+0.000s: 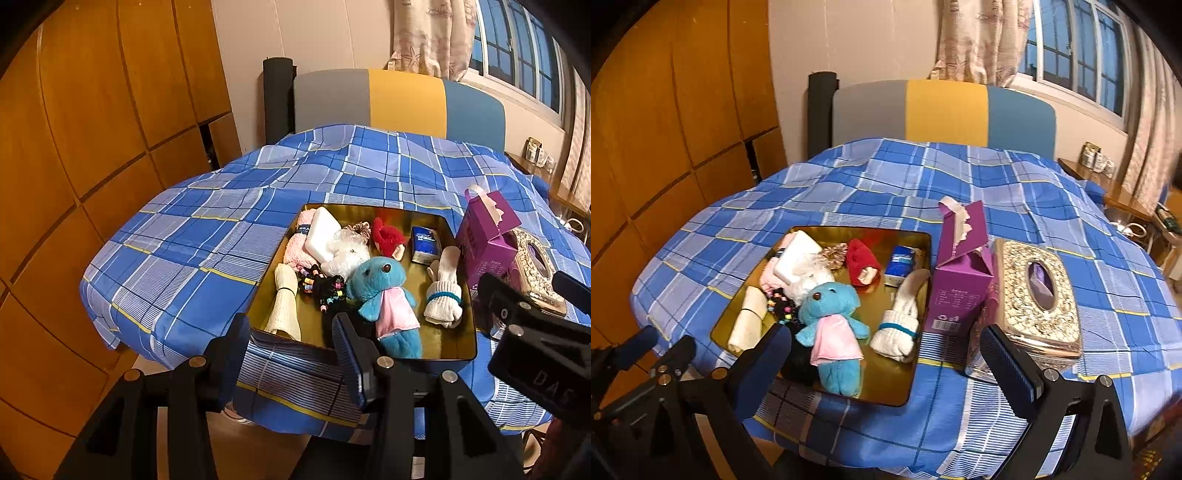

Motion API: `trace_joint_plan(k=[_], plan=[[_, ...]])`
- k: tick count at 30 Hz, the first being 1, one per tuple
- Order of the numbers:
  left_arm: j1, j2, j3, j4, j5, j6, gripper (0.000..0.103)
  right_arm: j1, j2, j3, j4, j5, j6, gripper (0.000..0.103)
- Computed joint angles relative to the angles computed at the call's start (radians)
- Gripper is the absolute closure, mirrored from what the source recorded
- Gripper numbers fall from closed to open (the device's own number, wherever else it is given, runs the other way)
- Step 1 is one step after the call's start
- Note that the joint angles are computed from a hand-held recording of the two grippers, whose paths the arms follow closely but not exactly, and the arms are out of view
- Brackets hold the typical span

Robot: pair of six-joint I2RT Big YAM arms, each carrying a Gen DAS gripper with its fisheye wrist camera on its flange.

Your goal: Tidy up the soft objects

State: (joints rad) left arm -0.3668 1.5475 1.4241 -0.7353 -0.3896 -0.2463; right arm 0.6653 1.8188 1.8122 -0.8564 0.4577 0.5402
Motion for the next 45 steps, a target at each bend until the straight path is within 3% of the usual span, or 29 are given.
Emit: trace_joint_plan(k=[3,45], plan=[[0.002,0.003,0.008,-0.011,0.012,-0.006,0.056,0.001,0.011,0.020,-0.040,0.013,0.023,0.000],[0.002,0.009,0.032,-0.045,0.051,-0.015,0.056,0.000,-0.001,0.001,-0.032,0.010,0.040,0.000]])
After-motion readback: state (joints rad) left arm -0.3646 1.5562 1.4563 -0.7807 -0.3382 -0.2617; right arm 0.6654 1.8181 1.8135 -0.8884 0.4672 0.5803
